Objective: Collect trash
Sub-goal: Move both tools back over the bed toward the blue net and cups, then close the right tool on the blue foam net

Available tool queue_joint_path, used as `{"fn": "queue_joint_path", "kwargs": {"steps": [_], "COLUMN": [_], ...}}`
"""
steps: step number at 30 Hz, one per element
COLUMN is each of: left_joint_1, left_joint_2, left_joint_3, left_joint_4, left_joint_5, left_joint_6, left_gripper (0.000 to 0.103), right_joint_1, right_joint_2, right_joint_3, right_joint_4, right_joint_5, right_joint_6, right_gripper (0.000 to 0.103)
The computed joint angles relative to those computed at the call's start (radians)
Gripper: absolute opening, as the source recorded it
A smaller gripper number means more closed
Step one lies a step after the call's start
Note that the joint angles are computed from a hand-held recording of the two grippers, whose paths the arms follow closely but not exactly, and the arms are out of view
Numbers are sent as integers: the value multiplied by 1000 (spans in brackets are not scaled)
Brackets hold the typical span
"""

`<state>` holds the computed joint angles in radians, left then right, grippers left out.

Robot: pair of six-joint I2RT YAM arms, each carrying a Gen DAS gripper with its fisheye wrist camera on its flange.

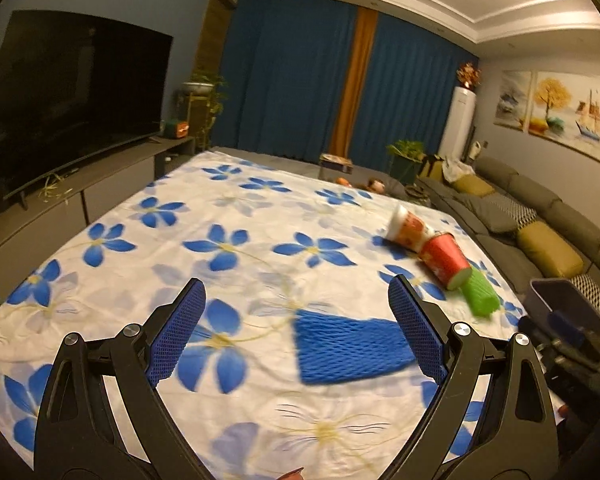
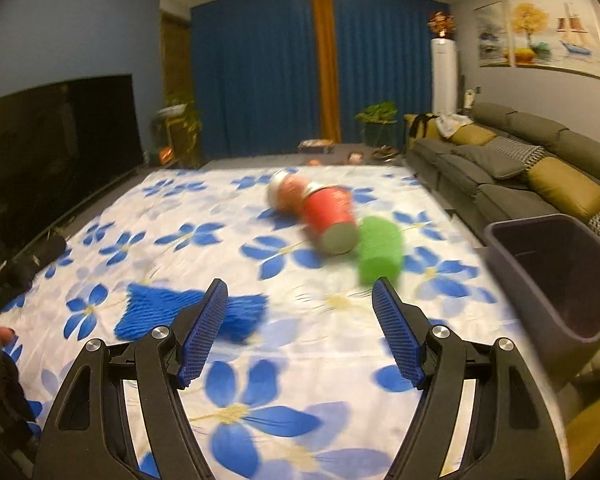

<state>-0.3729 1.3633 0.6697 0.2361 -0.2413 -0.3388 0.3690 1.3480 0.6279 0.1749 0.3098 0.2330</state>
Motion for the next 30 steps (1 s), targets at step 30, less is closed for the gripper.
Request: {"fn": "queue_joint_path", "kwargs": {"steps": [30], "left_joint_1": [226], "left_joint_2": [10], "left_joint_3": [-17], "left_joint_4": [53], "left_joint_5": [152], "left_joint_6": [36], "left_gripper": [91], "right_joint_1": [47], "right_joint_2": [474], "right_joint_3": [417], "right_joint_4": [-206], "right_joint_5": [-62], "right_joint_6": [-16], "right_gripper": [69]}}
